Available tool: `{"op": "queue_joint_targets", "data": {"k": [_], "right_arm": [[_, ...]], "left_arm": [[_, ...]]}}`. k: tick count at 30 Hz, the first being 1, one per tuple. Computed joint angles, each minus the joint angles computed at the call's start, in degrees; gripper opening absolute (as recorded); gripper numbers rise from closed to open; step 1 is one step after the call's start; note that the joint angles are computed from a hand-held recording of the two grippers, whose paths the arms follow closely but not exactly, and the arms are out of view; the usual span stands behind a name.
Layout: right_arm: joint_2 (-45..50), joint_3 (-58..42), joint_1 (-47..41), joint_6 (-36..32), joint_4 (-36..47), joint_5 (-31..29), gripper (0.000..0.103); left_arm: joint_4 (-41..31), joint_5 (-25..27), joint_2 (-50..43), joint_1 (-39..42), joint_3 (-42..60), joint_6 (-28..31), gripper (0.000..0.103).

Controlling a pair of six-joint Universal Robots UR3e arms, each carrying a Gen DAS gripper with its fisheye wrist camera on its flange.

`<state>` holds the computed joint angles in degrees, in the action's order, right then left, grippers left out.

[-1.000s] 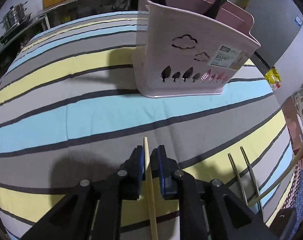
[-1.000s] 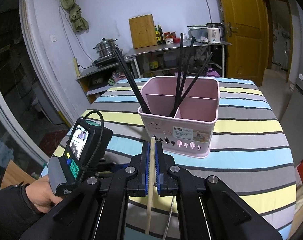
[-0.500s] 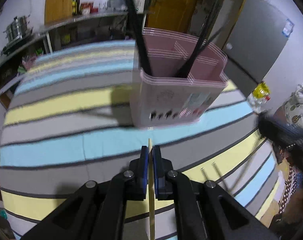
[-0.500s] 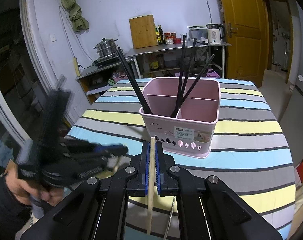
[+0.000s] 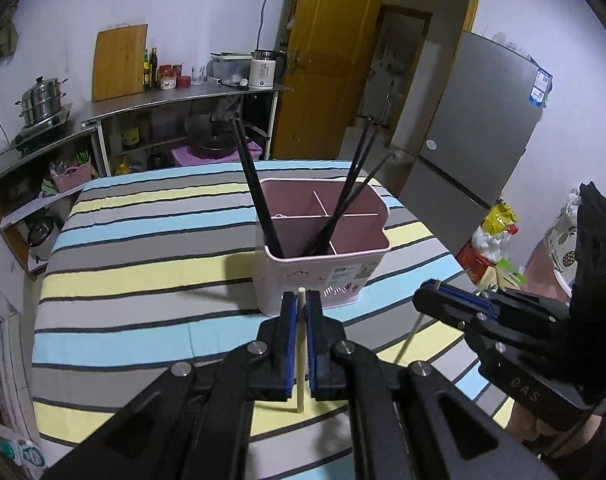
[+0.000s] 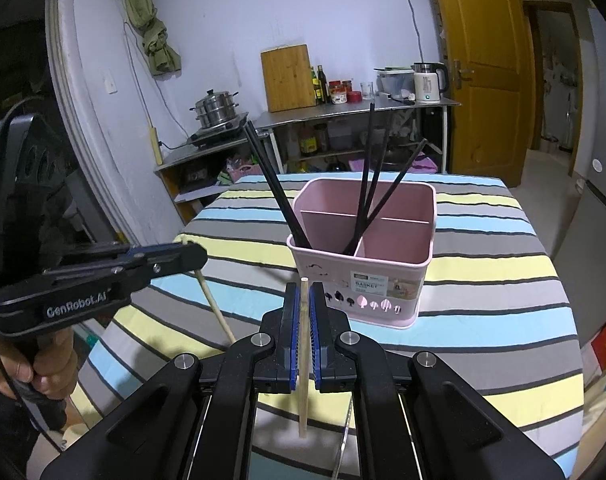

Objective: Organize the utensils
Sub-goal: 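Lower the left tool's wooden chopstick into the basket while the right tool lowers its own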

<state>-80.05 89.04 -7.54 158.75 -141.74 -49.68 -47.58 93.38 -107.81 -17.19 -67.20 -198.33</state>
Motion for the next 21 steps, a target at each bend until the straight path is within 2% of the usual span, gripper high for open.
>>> {"op": "queue_joint_targets", "data": {"k": [5, 21], "right_arm": [[-1.2, 1.5, -0.2, -0.5, -0.4, 0.1, 0.005], [-5.4, 6.3, -1.6, -1.9, -0.8, 0.3, 0.005]], "left_arm": [[1.9, 0.3, 1.7, -0.5, -3.4, -1.1, 0.005], [1.0, 3.2, 3.8, -3.5, -5.2, -2.0, 0.005]]}}
